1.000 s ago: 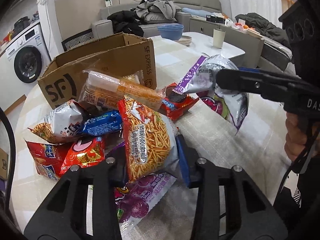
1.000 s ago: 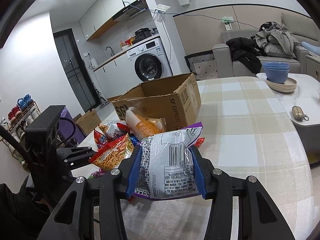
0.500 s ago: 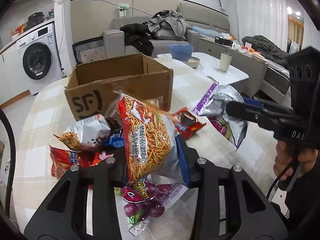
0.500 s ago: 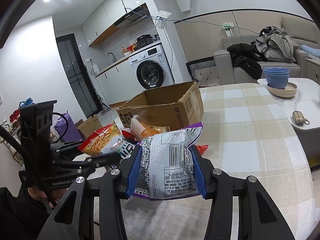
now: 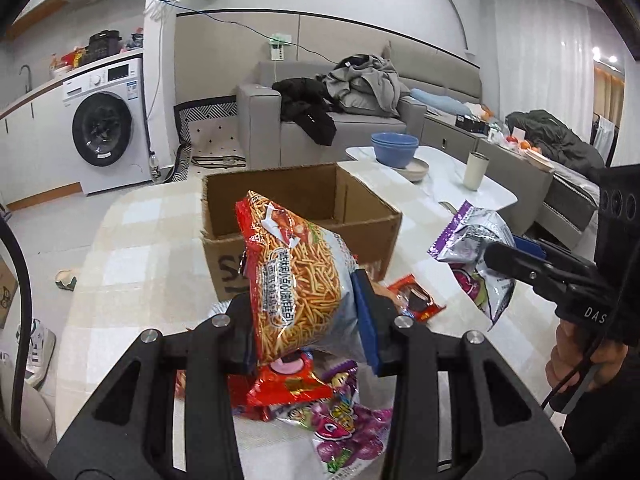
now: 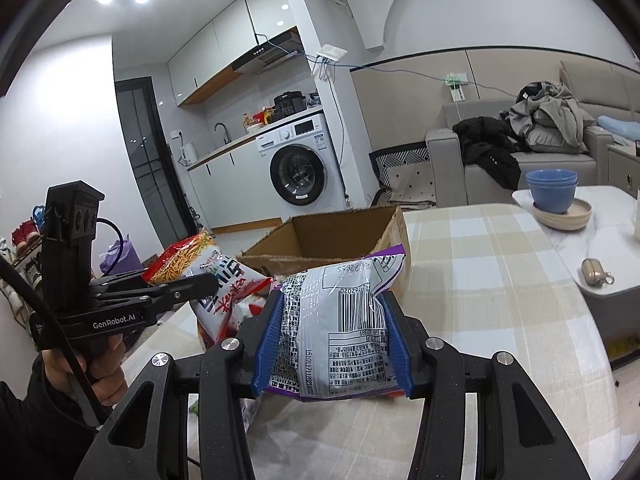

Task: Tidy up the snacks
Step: 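Carry both bags over the cardboard box and open both grippers to drop them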

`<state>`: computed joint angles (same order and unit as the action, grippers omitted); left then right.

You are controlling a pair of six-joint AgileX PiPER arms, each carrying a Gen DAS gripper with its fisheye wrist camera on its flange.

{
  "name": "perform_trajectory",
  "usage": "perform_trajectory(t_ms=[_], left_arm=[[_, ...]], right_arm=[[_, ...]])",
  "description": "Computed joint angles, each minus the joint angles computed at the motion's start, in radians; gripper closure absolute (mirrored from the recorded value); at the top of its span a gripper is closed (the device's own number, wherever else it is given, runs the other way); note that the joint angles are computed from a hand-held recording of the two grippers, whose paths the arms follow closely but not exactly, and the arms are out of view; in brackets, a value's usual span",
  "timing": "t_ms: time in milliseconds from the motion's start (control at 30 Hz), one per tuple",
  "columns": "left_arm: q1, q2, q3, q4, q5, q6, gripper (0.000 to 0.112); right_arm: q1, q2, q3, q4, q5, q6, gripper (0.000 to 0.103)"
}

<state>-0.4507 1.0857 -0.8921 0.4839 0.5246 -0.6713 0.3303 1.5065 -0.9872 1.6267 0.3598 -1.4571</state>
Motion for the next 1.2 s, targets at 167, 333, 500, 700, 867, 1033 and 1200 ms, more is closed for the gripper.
perform_trajectory(t_ms=[167, 333, 500, 700, 867, 1033, 1200], left_arm=[[0.129, -0.017, -0.043, -0.179, 0.001, 0.218, 0.076], [0.269, 0.003, -0.106, -0.397, 0.012, 0.472, 0.076], [0.377, 0.066, -0.196, -0.579, 0.039, 0.667, 0.076], [0.409, 0.16, -0.298, -0.621, 0.062, 0.705, 0.076], [0.428, 0.254, -0.392, -0.628, 0.078, 0.72, 0.076], [0.424, 0.325, -0.448, -0.608, 0.074, 0.693, 0.076], [0.419, 0.403, -0.505, -0.598, 0.062, 0.685, 0.076]], right_arm=[[0.025, 0.039, -0.084, -0.07, -0.046, 0.085, 0.055], [0.039, 0.089, -0.179, -0.215, -0.071, 0.249, 0.055], [0.047, 0.147, -0.281, -0.404, -0.063, 0.438, 0.055], [0.06, 0.218, -0.396, -0.578, -0.051, 0.613, 0.055], [0.069, 0.276, -0.486, -0.696, -0.03, 0.729, 0.055], [0.078, 0.334, -0.573, -0.791, -0.006, 0.821, 0.055], [0.08, 0.39, -0.658, -0.857, 0.029, 0.892, 0.055]])
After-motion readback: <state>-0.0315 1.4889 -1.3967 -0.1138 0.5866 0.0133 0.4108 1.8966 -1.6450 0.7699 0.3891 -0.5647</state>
